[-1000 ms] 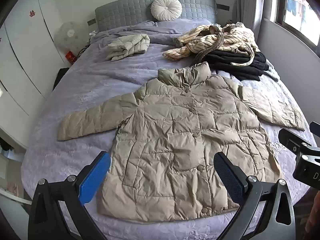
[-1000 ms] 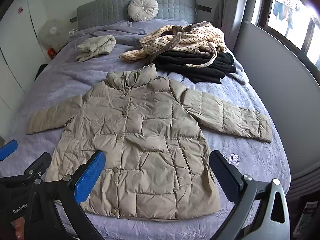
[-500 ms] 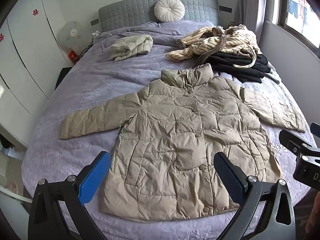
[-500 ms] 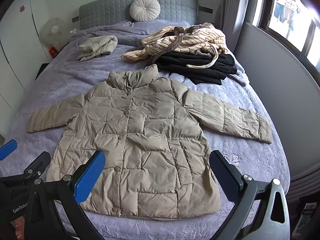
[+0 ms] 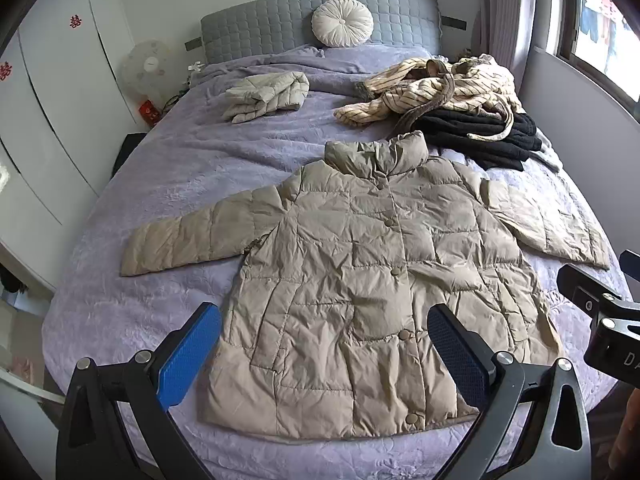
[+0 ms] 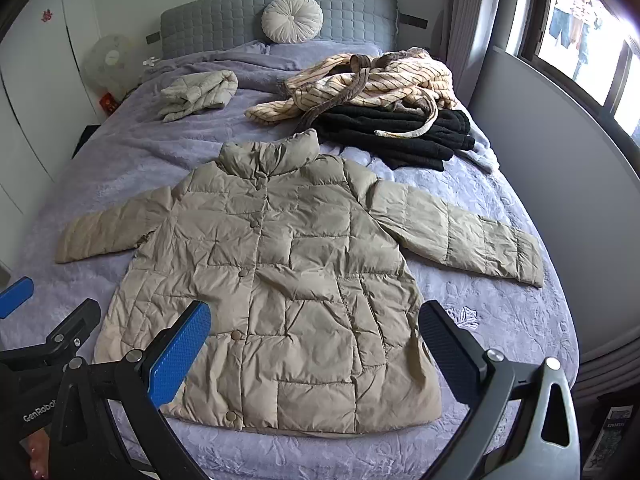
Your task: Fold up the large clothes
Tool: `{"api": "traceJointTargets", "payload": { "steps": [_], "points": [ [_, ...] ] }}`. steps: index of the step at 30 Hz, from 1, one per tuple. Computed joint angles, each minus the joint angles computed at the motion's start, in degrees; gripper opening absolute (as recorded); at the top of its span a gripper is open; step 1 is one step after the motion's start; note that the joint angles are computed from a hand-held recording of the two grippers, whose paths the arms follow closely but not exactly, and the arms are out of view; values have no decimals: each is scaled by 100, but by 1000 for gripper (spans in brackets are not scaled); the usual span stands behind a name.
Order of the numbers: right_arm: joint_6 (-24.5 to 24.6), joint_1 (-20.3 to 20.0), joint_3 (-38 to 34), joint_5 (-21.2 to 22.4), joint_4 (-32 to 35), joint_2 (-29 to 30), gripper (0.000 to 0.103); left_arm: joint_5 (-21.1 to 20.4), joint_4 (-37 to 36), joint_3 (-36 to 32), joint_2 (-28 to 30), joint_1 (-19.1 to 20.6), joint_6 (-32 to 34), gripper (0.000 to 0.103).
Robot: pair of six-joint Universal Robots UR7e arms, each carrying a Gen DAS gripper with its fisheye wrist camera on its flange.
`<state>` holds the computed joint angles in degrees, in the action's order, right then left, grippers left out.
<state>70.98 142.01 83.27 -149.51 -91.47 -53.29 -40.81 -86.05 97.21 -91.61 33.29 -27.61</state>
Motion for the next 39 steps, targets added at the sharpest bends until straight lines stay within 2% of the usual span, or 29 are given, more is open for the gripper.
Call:
{"api": "traceJointTargets", "payload": {
  "steps": [39],
  "points": [
    [-62,34,-214,-15,60,155,103,17,20,-38,-52,6,-57,103]
  ]
}}
